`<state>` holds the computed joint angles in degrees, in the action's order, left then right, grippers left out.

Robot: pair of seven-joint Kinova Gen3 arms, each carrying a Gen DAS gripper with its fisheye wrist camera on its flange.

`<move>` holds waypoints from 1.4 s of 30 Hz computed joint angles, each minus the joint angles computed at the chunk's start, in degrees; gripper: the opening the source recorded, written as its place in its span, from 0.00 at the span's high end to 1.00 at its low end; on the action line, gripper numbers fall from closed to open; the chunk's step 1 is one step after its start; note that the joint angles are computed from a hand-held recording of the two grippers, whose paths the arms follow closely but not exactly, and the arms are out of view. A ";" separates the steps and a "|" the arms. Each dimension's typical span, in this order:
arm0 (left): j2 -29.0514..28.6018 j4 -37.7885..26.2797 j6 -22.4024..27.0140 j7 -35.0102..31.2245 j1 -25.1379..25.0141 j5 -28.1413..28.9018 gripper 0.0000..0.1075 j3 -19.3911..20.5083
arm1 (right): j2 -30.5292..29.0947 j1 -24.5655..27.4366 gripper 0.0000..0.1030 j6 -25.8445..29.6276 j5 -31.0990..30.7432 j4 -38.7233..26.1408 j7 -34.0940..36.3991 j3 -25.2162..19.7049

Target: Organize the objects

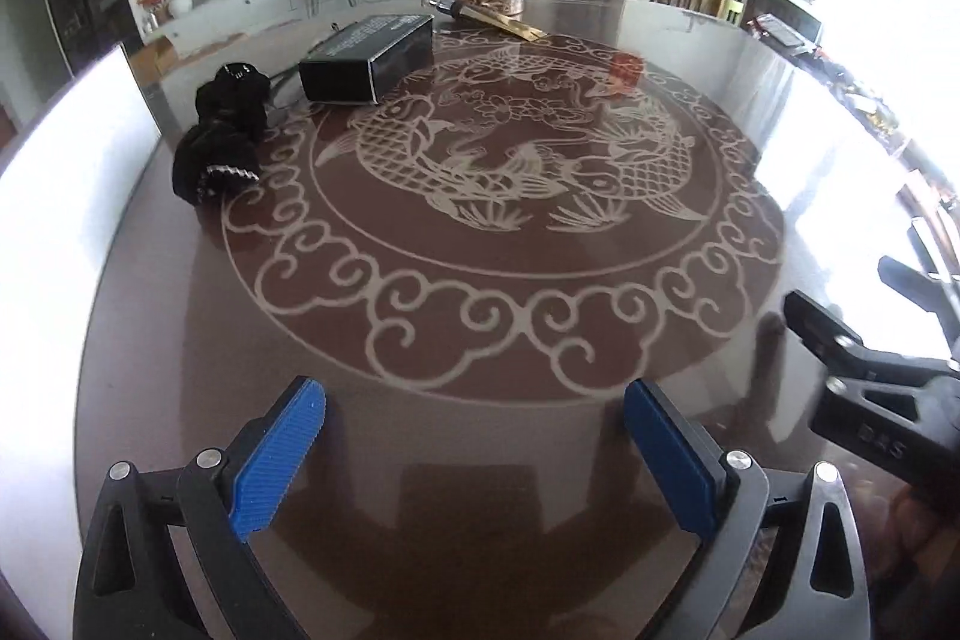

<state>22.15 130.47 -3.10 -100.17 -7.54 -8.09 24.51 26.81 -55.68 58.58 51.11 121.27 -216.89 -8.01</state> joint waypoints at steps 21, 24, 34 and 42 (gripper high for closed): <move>1.82 -2.58 -2.40 3.96 7.05 0.94 0.04 -7.52 | -1.55 0.78 0.03 -5.01 1.74 2.88 -4.66 -0.03; 1.81 -2.58 -2.40 4.10 7.07 0.80 0.04 -7.55 | -1.66 0.89 0.02 -5.41 1.85 3.04 -5.05 -0.07; 1.83 -2.59 -2.42 4.38 7.12 0.55 0.04 -7.60 | -2.85 1.79 0.01 -7.77 2.67 4.43 -6.86 -0.11; 1.87 -2.63 -2.41 4.46 7.17 0.48 0.04 -7.64 | -2.85 1.88 0.01 -7.75 2.72 4.44 -6.94 -0.22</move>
